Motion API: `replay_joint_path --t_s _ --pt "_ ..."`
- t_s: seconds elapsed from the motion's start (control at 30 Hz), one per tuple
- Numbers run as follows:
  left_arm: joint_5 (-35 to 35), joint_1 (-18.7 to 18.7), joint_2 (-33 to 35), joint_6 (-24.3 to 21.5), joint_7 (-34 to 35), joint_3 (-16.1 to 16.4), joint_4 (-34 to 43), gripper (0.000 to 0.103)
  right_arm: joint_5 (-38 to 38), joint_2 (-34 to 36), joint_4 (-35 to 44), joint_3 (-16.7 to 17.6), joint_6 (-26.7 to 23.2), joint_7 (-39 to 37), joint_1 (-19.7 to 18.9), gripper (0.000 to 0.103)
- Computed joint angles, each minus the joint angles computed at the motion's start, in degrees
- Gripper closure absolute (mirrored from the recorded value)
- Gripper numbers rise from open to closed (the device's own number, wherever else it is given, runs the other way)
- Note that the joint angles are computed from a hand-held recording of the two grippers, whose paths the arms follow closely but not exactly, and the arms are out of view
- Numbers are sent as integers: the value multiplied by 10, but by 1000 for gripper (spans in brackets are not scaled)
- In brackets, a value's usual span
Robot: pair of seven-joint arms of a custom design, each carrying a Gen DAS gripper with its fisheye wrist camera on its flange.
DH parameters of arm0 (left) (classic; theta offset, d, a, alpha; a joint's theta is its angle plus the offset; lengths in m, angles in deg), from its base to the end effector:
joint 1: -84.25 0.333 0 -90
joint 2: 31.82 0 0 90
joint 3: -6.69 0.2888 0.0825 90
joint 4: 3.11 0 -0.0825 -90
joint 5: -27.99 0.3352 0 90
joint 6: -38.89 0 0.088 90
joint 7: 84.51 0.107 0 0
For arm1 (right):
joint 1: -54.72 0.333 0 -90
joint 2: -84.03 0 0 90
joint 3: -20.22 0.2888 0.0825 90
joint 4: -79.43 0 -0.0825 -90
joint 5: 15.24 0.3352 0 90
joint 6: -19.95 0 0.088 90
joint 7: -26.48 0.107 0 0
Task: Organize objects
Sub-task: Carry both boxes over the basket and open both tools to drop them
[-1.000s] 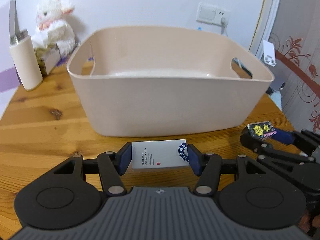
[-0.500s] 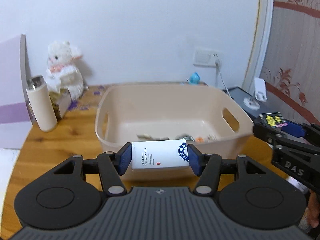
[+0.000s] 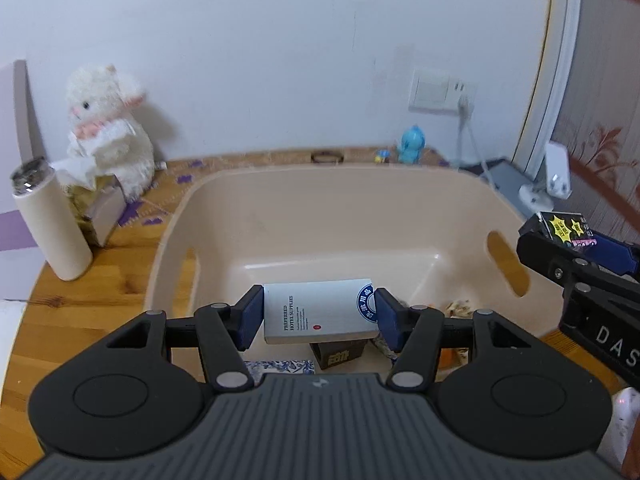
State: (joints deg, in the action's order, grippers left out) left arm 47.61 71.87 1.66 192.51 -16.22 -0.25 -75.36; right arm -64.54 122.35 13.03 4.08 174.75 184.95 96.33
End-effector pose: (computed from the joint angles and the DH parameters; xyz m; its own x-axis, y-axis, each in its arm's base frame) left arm 0.6754 -0.2203 0.5114 -0.1574 -0.9873 0.0220 -0.6464 0.0862 -0.7582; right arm 0.6054 0.3959 0.4975 0.0377 -0.9992 -0.0161 -0.4201 -0.0012 -0.9075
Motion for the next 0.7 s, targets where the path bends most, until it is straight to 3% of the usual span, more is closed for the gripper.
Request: replay_joint_path --t_s 0.2,0.37,0.4,0.5,0.7 --pt "8 -18 73 -78 9 13 105 42 88 64 86 30 -49 -95 -27 57" --pt "-14 -11 88 -103 31 3 130 41 168 105 148 50 -91 -179 -42 56" --pt "-18 -8 85 -104 36 0 126 40 178 109 155 48 -96 -185 -41 47" --pt "-28 -2 60 -96 53 -8 91 27 184 95 130 31 -87 -169 -30 39" --pt "-23 10 -23 -33 46 -11 -28 23 132 26 28 2 -52 -122 1 26"
